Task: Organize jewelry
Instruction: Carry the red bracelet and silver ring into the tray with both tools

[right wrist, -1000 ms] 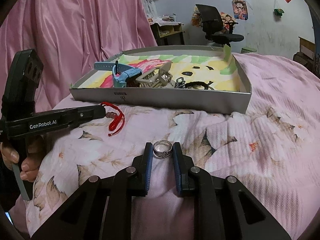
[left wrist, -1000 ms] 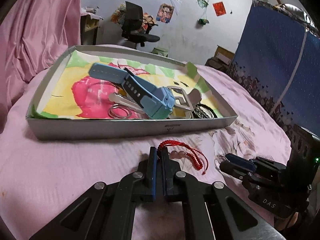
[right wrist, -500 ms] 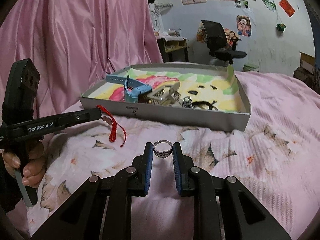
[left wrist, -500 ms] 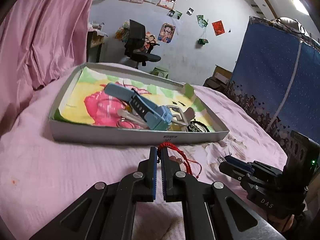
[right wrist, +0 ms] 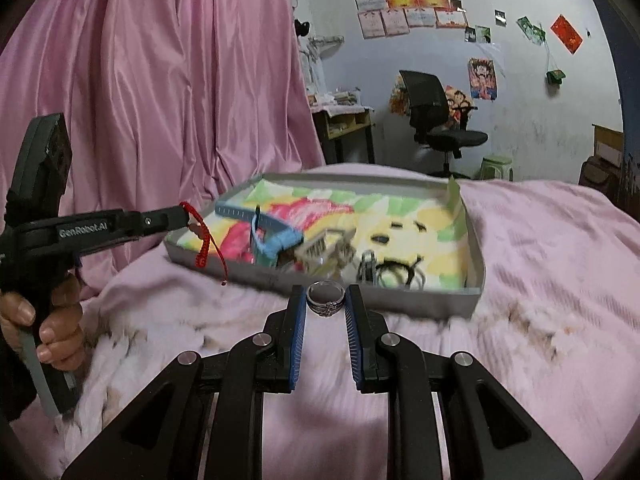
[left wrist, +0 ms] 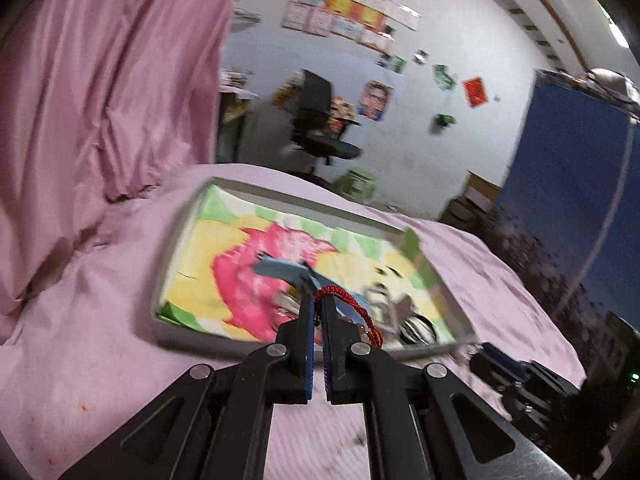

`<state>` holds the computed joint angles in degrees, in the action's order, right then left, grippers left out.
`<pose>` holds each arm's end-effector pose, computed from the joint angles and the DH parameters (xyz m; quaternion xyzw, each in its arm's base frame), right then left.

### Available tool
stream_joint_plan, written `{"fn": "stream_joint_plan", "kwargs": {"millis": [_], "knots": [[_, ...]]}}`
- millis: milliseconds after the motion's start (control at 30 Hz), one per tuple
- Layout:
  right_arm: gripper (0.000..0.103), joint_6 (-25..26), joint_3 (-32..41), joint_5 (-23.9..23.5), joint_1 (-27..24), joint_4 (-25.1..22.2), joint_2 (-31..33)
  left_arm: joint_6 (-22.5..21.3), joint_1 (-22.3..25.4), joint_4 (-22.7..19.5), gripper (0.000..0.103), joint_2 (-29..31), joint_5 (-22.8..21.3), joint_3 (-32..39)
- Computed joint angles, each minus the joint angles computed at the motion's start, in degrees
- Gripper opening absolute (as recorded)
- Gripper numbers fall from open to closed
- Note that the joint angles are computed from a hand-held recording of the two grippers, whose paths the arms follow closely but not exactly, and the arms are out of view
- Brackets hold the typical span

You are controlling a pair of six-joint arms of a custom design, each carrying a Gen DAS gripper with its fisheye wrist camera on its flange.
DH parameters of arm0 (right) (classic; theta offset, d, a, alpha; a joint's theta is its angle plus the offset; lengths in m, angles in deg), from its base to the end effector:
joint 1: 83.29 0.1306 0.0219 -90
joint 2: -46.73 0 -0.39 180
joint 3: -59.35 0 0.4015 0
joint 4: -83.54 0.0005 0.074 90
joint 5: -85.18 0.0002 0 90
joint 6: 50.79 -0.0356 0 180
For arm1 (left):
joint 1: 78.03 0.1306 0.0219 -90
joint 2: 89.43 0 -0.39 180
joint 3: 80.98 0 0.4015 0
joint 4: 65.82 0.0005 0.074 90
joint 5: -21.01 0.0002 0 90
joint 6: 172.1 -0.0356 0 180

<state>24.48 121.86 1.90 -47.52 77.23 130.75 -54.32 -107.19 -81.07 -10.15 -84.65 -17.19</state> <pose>0.3690 0.2601 0.3200 -0.1263 0.8460 0.1745 0.4877 0.3793 -0.2012 0.3510 -0.0570 0.8619 -0.1294 0.4870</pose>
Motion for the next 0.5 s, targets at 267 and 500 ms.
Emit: {"fn": "stream_joint_plan", "kwargs": {"millis": [267, 500], "knots": [[0.018, -2.3, 5.2, -1.3, -2.8, -0.5, 5.0, 4.8, 2.2, -5.8, 0.004, 4.9, -1.8, 4.1], [0.018, -4.2, 9.8, -2.2, -4.0, -4.4, 9.7, 6.9, 3.4, -9.0, 0.004, 7.9, -0.4, 6.3]]}}
